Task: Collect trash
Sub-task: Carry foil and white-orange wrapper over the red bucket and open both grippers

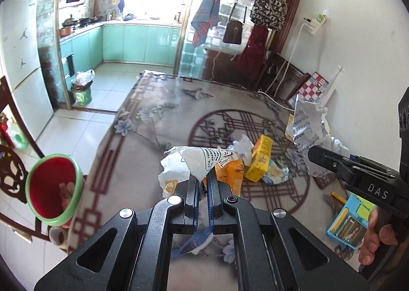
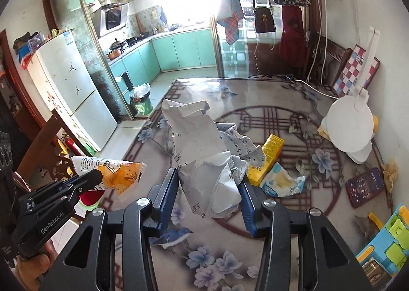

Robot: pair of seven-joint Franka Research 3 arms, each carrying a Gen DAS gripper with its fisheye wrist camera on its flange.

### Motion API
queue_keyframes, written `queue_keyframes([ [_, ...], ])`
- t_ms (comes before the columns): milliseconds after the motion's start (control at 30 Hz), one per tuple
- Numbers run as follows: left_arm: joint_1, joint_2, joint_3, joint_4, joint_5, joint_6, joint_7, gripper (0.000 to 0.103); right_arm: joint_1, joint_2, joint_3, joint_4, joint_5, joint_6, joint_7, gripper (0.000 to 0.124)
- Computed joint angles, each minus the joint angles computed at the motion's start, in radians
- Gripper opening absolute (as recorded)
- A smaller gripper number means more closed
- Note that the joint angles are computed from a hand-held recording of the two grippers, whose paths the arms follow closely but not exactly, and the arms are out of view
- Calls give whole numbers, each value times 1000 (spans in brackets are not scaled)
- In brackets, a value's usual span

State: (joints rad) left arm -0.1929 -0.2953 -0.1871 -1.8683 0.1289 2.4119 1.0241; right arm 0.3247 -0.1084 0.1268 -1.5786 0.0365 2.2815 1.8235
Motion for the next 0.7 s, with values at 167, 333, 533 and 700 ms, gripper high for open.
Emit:
queue_keyframes([
  [167, 31, -41, 19, -36, 20, -11, -24, 5, 26, 52, 21, 78, -34, -14, 22, 43],
  [333, 72, -86, 36, -79, 53, -19, -49, 5, 76, 127, 32, 180, -70, -43, 31, 43],
  [533, 120, -134, 70, -136, 70, -25, -61, 5, 159, 254, 30, 354, -114, -100, 34, 43],
  [700, 159, -162, 105, -180, 69, -24, -49, 5, 248, 410, 11, 577, -145, -184, 27, 44],
])
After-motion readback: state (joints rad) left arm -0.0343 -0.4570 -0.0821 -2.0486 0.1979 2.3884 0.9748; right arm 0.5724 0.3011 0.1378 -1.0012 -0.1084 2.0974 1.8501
